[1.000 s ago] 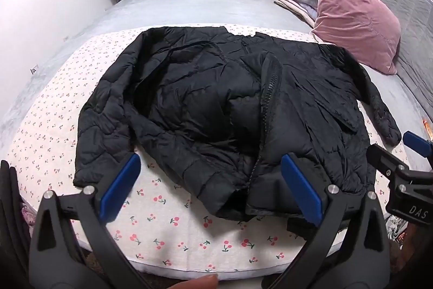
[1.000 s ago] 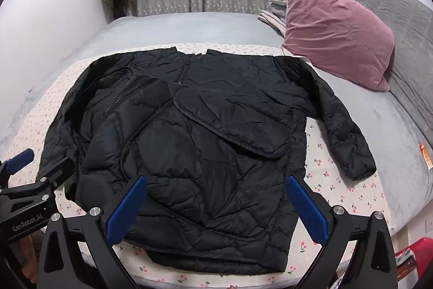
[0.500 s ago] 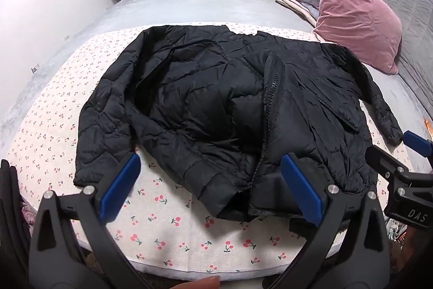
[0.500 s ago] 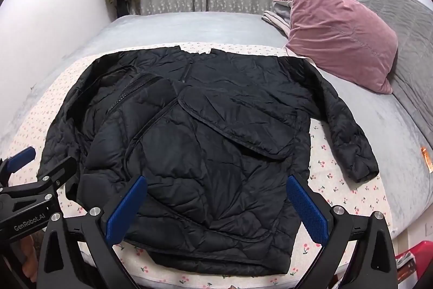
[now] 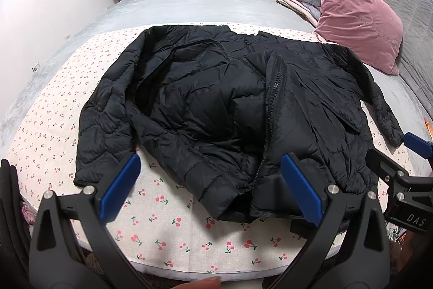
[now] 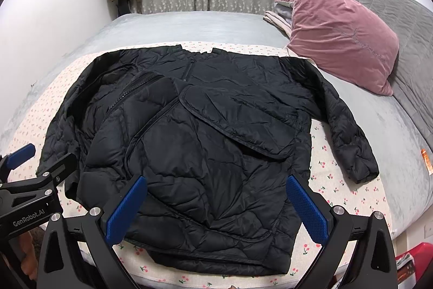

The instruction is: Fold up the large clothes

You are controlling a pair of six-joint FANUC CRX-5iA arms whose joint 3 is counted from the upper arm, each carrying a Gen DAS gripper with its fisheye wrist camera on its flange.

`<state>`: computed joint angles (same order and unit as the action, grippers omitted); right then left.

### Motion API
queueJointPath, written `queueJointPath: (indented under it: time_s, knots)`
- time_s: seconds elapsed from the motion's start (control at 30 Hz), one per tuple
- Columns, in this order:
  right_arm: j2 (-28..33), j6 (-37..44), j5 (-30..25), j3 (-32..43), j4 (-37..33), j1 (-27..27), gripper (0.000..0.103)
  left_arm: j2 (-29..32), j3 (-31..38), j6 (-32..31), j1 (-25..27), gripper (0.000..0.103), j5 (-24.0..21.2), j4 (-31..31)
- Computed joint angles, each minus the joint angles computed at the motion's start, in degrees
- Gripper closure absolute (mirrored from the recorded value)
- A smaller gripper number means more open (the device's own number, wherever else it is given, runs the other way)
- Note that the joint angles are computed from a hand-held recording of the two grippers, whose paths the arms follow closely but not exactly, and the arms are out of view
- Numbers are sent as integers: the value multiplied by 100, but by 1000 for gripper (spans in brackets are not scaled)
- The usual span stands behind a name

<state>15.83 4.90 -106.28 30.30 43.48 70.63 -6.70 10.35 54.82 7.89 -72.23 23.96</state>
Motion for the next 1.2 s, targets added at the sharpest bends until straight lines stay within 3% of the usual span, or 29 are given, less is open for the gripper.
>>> queueJointPath:
  time_s: [1.2]
  knots:
    - [-36, 10, 1, -58, -8, 7, 0, 8, -6, -29, 45, 0, -1, 31]
